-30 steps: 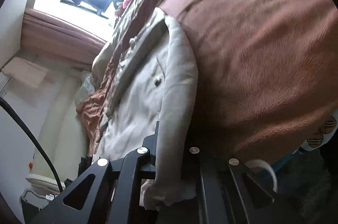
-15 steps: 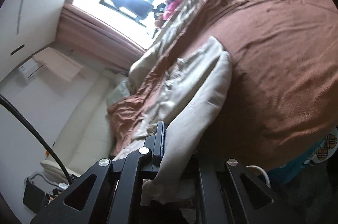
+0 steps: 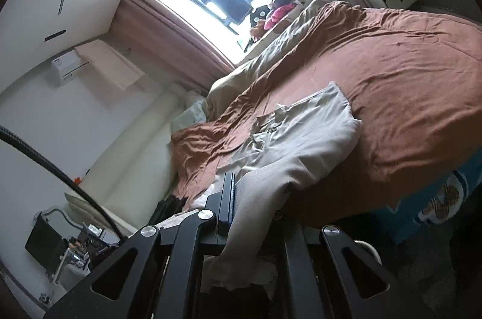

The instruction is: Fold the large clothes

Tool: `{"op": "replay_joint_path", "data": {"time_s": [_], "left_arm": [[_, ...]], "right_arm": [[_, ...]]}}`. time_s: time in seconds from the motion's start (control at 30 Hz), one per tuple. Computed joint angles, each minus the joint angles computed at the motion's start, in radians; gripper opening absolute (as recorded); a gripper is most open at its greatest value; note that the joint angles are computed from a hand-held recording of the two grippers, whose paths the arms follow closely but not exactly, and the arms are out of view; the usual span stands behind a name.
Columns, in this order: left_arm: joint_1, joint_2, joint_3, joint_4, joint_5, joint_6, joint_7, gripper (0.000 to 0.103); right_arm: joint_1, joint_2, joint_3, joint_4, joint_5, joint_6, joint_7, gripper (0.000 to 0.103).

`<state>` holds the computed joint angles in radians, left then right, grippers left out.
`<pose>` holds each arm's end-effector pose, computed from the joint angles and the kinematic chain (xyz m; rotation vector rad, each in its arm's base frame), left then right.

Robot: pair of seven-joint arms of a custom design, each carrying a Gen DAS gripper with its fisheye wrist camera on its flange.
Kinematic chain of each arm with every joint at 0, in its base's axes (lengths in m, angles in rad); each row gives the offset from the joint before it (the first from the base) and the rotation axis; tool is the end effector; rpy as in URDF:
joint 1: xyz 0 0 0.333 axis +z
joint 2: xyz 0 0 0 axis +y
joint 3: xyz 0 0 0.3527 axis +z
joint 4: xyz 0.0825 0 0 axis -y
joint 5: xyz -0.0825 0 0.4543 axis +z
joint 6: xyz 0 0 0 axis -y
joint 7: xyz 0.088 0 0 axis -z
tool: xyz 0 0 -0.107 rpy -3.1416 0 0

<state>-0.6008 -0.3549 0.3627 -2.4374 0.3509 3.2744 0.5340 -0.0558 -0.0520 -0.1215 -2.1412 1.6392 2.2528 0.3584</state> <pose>0.5064 -0.1400 0.5700 -2.1049 1.2754 -1.6068 0.6135 -0.0827 0.4704 -1.2592 1.3354 0.0015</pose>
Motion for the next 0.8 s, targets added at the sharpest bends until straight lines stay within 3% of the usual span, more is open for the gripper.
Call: {"op": "replay_joint_path", "data": {"time_s": [0.13, 0.2, 0.3, 0.33, 0.4, 0.5, 0.63, 0.67, 0.8], "left_arm": [[0.106, -0.052, -0.122, -0.038, 0.011, -0.027, -0.005, 0.005], [0.119, -0.055, -0.136, -0.041, 0.009, -0.023, -0.002, 0.005], [0.201, -0.04, -0.215, -0.031, 0.025, -0.009, -0.01, 0.005], [0.199, -0.031, -0.213, -0.02, 0.031, -0.002, -0.009, 0.005], [0.148, -0.011, -0.161, 0.011, 0.039, -0.011, 0.002, 0.005], [0.161, 0.017, -0.166, 0.068, 0.031, -0.039, 0.021, 0.005], [0.109, 0.071, -0.104, 0.166, -0.009, -0.062, 0.107, 0.006], [0.081, 0.086, -0.078, 0.191, -0.029, -0.071, 0.137, 0.006], [-0.13, 0.158, 0.125, 0.304, -0.183, -0.103, 0.321, 0.006]], "right_arm": [[-0.009, -0.028, -0.015, -0.022, -0.023, -0.017, 0.011, 0.003], [-0.014, -0.027, -0.021, -0.023, -0.027, -0.021, 0.012, 0.003], [-0.021, -0.007, -0.024, -0.005, -0.036, -0.028, 0.026, 0.003], [-0.023, 0.005, -0.023, 0.01, -0.043, -0.029, 0.04, 0.003], [-0.024, 0.032, -0.015, 0.057, -0.061, -0.018, 0.066, 0.003], [-0.023, 0.056, 0.001, 0.121, -0.062, 0.0, 0.059, 0.003], [-0.02, 0.115, 0.026, 0.232, -0.047, 0.036, 0.063, 0.003], [-0.019, 0.136, 0.033, 0.266, -0.046, 0.049, 0.071, 0.003], [-0.019, 0.226, 0.071, 0.398, -0.062, 0.108, 0.121, 0.003]]}}
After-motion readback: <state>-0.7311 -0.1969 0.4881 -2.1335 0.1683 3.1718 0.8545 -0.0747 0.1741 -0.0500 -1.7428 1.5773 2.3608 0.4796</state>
